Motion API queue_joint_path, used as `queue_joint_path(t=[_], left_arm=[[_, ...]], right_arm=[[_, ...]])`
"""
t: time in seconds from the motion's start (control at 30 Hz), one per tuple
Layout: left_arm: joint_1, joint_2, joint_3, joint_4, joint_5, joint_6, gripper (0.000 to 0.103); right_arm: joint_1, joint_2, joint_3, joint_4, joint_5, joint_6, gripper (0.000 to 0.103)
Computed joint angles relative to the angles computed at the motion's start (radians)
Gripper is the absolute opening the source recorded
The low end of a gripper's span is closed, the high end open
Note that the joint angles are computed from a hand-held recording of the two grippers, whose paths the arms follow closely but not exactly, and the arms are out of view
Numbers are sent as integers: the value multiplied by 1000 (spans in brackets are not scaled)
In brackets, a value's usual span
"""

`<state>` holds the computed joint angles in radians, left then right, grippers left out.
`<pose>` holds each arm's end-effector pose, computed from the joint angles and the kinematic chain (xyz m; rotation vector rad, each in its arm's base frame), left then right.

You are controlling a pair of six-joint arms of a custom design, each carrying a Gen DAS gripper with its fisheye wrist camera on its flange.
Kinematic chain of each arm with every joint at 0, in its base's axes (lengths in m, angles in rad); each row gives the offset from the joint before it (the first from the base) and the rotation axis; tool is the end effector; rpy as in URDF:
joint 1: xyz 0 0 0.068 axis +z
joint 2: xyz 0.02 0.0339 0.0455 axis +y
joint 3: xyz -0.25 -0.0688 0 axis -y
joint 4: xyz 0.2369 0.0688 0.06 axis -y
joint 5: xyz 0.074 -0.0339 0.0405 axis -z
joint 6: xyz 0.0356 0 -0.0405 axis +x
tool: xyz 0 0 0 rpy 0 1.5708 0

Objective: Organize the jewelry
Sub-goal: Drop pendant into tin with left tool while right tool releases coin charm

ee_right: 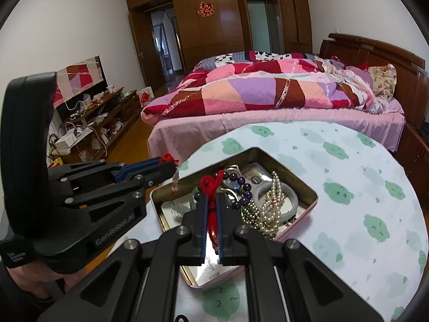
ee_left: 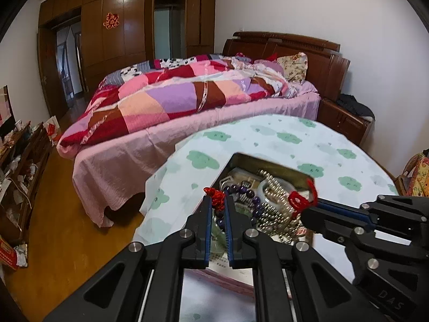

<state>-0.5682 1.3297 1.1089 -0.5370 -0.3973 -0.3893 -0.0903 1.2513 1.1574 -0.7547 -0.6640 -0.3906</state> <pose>0.2453 -0.1402 0.2895 0.0068 2.2576 -0.0442 0.2514 -0.0007 0.3118 -0.6236 2.1716 0.5487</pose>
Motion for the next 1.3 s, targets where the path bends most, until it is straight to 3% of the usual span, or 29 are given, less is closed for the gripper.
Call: queue_joint_path(t=[0.57, 1.3], left_arm=[[32, 96, -42, 44, 78, -7, 8], [21, 118, -56, 71, 69, 10, 8]], right_arm=[[19, 62, -64, 7, 55, -28, 8], [46, 70, -104, 22, 121, -56, 8]])
